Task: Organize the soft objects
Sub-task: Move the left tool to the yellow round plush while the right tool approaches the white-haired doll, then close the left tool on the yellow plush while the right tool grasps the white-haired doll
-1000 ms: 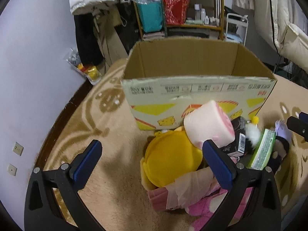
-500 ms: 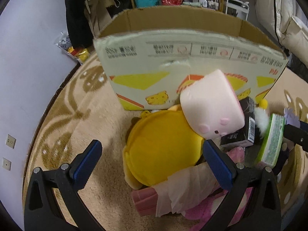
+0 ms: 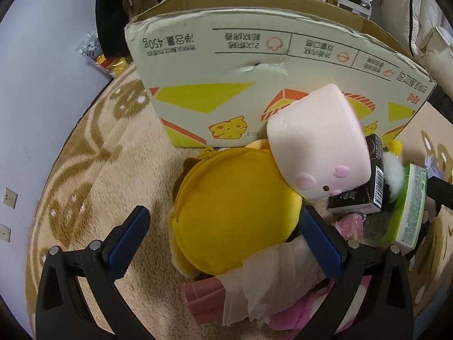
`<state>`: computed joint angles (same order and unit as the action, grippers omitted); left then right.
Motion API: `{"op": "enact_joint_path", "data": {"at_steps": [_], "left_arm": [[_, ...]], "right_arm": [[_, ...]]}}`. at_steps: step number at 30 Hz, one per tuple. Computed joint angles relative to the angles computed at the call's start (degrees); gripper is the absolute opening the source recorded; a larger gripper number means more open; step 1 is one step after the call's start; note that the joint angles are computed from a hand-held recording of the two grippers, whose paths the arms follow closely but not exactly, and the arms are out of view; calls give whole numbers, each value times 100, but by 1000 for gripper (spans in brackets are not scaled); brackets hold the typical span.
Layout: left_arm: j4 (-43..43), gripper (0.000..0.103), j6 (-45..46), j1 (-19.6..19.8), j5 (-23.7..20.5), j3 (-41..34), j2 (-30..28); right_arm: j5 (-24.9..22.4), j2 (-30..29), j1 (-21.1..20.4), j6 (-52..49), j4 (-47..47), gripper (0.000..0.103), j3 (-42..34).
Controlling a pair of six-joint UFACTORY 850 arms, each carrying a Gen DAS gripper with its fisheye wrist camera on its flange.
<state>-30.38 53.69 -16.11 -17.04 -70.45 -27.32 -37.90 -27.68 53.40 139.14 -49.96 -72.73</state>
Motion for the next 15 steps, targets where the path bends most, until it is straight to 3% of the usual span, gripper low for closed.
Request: {"op": "enact_joint_path", "data": {"at_steps": [3,5,10,15], "left_arm": [[41,103,20,-22,157,50,13],[57,103,4,-30,161,69,33],[-542,83,481,77,-390,-23,-7],[-622,76,564,91,-308,55,70]], "right_arm": [[53,31,-24,19,39,84,61],[121,55,-40,107,19,84,121],[535,167,-86,716,-318,76,389],[919,256,-139,1334,-705,67,619]]}}
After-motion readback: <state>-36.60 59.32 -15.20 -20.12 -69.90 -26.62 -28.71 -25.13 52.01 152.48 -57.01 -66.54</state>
